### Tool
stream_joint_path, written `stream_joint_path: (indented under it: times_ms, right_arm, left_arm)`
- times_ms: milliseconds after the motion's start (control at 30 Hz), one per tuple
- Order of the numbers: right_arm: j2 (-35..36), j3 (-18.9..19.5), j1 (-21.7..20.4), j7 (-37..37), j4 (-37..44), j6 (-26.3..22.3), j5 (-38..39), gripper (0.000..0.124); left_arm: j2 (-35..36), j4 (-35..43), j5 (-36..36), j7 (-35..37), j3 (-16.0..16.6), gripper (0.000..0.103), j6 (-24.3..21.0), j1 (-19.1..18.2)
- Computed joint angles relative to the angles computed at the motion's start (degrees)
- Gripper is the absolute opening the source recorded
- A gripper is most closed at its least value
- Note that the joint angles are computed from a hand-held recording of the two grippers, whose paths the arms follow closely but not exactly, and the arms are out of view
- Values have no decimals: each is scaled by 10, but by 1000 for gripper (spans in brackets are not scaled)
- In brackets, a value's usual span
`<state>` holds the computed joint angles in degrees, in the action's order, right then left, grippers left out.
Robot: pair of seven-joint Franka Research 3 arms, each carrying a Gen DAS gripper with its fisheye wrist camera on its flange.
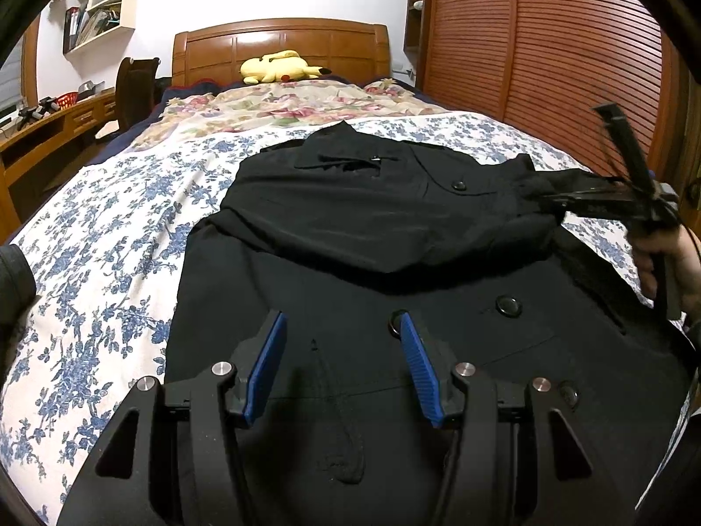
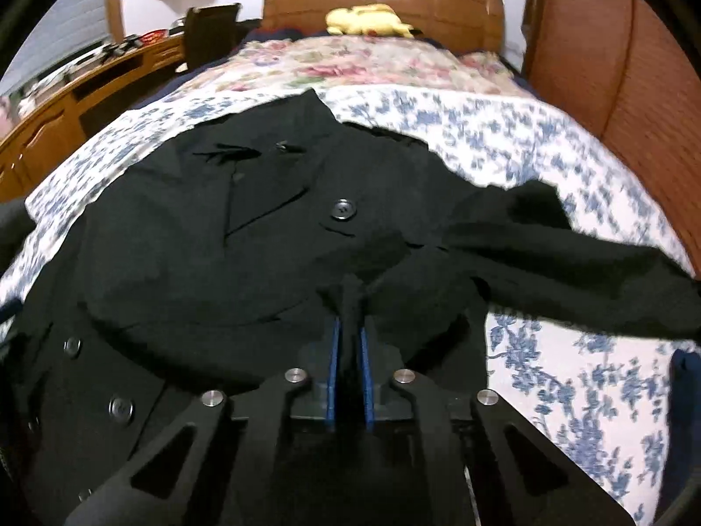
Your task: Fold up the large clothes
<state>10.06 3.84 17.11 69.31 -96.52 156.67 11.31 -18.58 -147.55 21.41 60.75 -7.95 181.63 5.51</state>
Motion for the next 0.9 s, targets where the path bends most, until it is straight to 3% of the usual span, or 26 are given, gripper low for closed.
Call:
stream_joint_path:
  times_ms: [167, 200, 267, 367, 600, 733, 900]
  right_arm:
    - [-86, 11, -8, -57, -113, 71, 67, 7]
    - [-104, 11, -5, -48, -142, 104, 59, 7]
    - [-139, 10, 7, -103, -186, 121, 121, 7]
    - [-184, -2, 31, -175, -246, 110, 195, 7]
    - [-249, 3, 42, -157, -351, 110, 172, 7]
    - [-271, -9, 59, -156, -372, 103, 182, 18]
    - [-319, -16, 65, -146, -405, 99, 192, 38]
  left_arm:
    - [-5, -5, 6, -9, -14, 55, 10, 18]
    - [-6, -6, 6, -10, -15, 55, 11, 19]
    - [-7, -6, 7, -14, -18, 55, 12, 24]
    - [-8, -8, 9, -17, -22, 55, 11, 28]
    - [-13, -6, 28, -35, -55, 55, 9, 62]
    - [-17, -2, 52, -59, -88, 55, 6, 96]
    - [-16, -1, 63, -70, -79, 55, 8, 91]
